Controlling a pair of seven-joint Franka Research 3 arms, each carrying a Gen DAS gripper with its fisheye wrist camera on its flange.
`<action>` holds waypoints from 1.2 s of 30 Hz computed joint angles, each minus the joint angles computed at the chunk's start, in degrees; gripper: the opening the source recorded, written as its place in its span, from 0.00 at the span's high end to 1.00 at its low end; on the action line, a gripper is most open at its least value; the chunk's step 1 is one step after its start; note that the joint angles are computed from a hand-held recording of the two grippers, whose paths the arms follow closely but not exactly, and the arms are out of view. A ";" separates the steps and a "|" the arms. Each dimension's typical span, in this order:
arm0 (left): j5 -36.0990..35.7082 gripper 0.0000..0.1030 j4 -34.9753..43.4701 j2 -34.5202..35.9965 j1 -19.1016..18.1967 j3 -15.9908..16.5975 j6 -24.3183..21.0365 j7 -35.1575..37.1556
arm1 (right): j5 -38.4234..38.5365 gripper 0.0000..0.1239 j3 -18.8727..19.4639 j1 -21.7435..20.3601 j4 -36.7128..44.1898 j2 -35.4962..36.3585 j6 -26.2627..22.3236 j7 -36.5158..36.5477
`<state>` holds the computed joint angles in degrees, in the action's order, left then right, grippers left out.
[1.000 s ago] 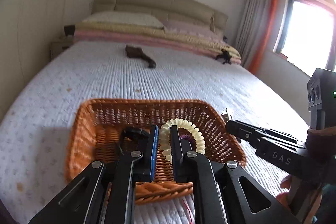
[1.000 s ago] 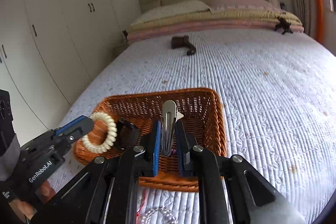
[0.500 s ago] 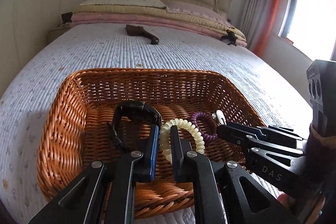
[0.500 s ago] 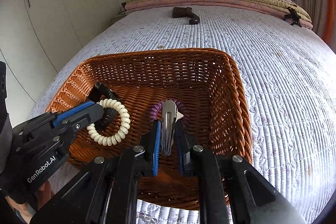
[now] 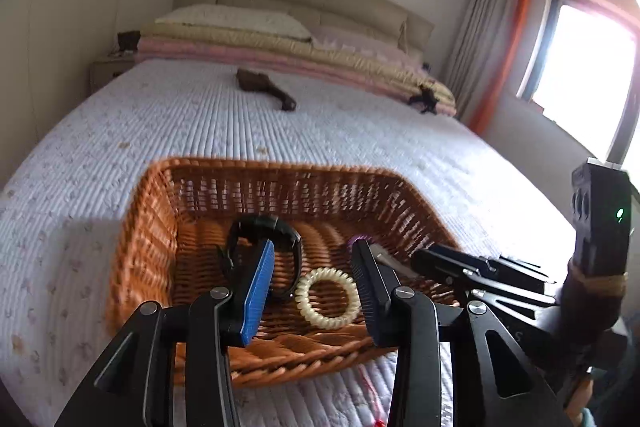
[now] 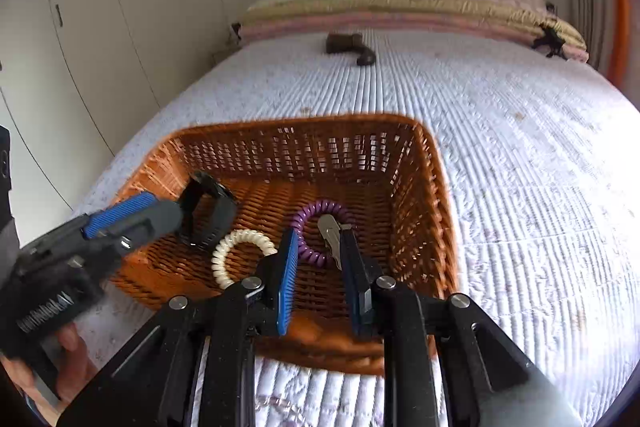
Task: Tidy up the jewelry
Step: 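Lower both items into the wicker basket and open both tools, then grasp a silver hair clip with the left tool while the right tool grasps the clear bead bracelet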
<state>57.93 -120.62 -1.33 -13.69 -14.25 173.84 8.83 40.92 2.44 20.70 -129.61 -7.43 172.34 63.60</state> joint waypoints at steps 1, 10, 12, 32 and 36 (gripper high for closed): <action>1.56 0.60 -0.90 -1.55 0.17 0.02 0.21 -1.68 | 1.69 0.81 -0.22 0.71 -1.71 -2.02 1.11 -1.50; 11.90 0.60 -16.03 -25.10 6.59 -5.51 3.95 -14.55 | 8.07 0.81 -4.13 11.30 -18.91 -22.32 12.52 -7.71; 10.39 0.60 -19.71 -30.40 6.84 -6.15 4.88 -14.57 | 7.24 0.81 -2.94 11.53 -22.10 -26.17 13.89 -6.28; -21.30 0.60 -31.70 -24.81 -13.87 5.84 -1.98 5.24 | -5.21 0.81 0.00 4.99 -24.14 -16.57 10.55 8.72; -23.04 0.60 -30.54 -23.34 -9.93 0.29 -5.23 4.76 | -10.15 0.81 1.87 1.89 -22.29 -14.43 6.31 12.78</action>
